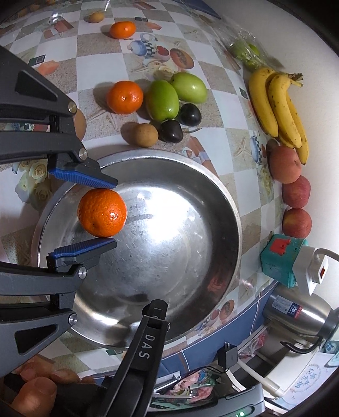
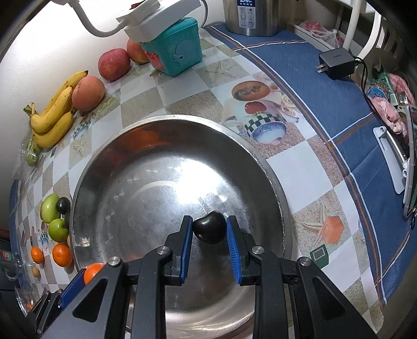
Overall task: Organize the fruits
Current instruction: 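Open both grippers to drop the orange and the plum into the bowl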
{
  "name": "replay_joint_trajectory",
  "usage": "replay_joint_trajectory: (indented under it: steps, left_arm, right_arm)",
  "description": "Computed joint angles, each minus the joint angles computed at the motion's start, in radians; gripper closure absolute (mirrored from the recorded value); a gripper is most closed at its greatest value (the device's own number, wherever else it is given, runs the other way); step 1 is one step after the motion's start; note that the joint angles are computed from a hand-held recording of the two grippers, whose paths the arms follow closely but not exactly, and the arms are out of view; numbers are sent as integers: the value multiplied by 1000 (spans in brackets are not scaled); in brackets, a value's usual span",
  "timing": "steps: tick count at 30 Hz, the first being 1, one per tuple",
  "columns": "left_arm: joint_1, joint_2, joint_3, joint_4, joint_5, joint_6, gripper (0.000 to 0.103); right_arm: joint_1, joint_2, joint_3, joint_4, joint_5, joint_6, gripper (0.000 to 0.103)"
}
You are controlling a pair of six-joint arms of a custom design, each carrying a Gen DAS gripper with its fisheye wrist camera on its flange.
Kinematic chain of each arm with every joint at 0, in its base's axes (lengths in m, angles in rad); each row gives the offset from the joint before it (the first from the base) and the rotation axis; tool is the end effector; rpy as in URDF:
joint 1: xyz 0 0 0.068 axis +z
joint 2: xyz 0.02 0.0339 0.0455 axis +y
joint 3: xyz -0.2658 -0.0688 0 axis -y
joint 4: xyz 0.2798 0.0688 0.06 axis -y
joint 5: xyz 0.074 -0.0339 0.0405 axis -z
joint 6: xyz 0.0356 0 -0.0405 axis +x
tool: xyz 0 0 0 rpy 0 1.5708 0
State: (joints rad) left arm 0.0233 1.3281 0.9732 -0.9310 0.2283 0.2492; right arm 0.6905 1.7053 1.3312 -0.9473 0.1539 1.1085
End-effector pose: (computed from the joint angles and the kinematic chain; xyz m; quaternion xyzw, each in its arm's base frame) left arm 0.2700 -0.0018 0.2262 0.1269 0.9753 -0.0925 0.1550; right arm 0.2848 0.2282 0.2247 0.2146 0.9658 0.0497 0.1369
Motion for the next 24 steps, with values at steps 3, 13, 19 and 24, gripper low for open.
replay_joint_trajectory:
  steps: [3, 13, 19, 24]
  left_arm:
    - [-3, 7, -1, 2, -4, -1, 60]
    - [-10, -25, 3, 9, -6, 6, 37]
    - [20, -40, 34, -11, 26, 7, 32]
    - [65, -39, 69, -21, 33, 11, 29]
  right_arm:
    - [-1, 2, 1, -1, -1, 3, 75]
    - [1, -8, -6, -3, 4, 18, 75]
    - [7, -21, 18, -22, 28, 14, 63]
    - [22, -34, 47, -34, 68, 12, 62]
